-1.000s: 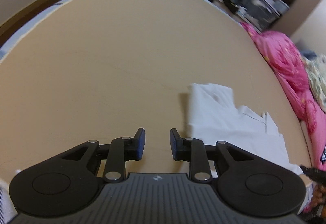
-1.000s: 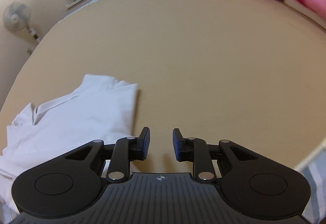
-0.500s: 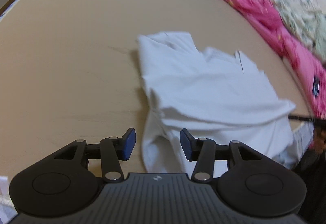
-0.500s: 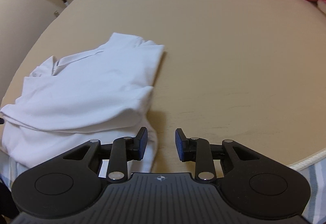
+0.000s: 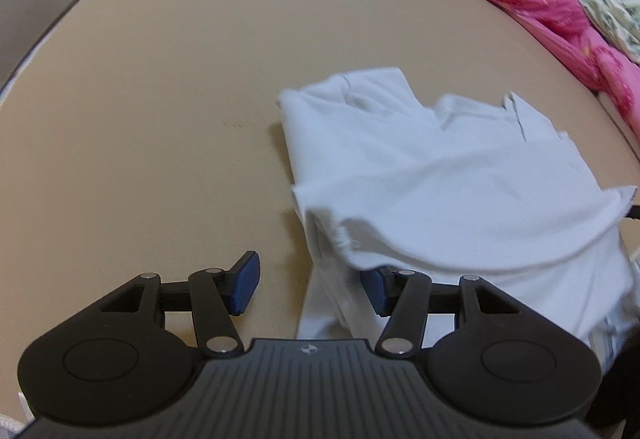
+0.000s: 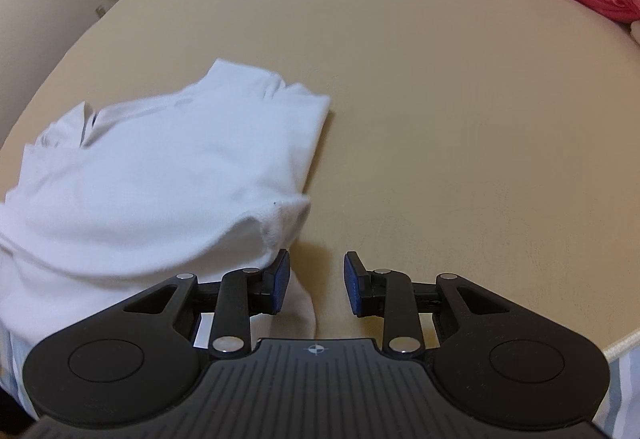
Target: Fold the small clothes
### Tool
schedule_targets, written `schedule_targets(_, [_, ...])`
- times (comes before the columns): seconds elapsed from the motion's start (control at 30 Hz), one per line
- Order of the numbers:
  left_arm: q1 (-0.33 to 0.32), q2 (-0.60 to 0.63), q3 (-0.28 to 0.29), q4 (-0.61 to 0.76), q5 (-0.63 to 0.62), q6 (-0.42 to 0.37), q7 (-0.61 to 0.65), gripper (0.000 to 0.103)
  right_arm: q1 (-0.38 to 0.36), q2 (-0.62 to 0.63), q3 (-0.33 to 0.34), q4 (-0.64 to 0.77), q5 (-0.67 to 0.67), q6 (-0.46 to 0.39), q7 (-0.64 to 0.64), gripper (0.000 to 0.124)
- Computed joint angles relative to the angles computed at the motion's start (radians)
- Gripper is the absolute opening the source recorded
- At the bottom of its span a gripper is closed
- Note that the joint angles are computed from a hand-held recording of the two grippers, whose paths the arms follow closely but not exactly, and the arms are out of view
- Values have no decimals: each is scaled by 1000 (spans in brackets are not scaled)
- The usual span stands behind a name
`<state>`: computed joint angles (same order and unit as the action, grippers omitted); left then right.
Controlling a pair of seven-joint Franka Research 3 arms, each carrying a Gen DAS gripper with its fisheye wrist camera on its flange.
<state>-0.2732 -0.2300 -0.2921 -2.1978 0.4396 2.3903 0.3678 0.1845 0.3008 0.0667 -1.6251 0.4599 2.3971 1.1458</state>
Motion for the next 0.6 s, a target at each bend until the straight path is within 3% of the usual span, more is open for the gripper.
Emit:
schedule_targets(0.1, [22,-6,-12,5,58,-3,-84,61,6,20,5,20,23,45,35,31])
schedule_targets(0.3, [54,-34,-4,-32,111,68,-244,61,12,63,18,73,62,76,101,31])
schedule_targets(0.47, [62,-43,4,-57,105,128,-254,61,23,97,20,111,40,82,143,31])
schedule_targets(0.6, [64,-19,0,-37,113,129,-236,60,17,114,27,128,46,85,156,31])
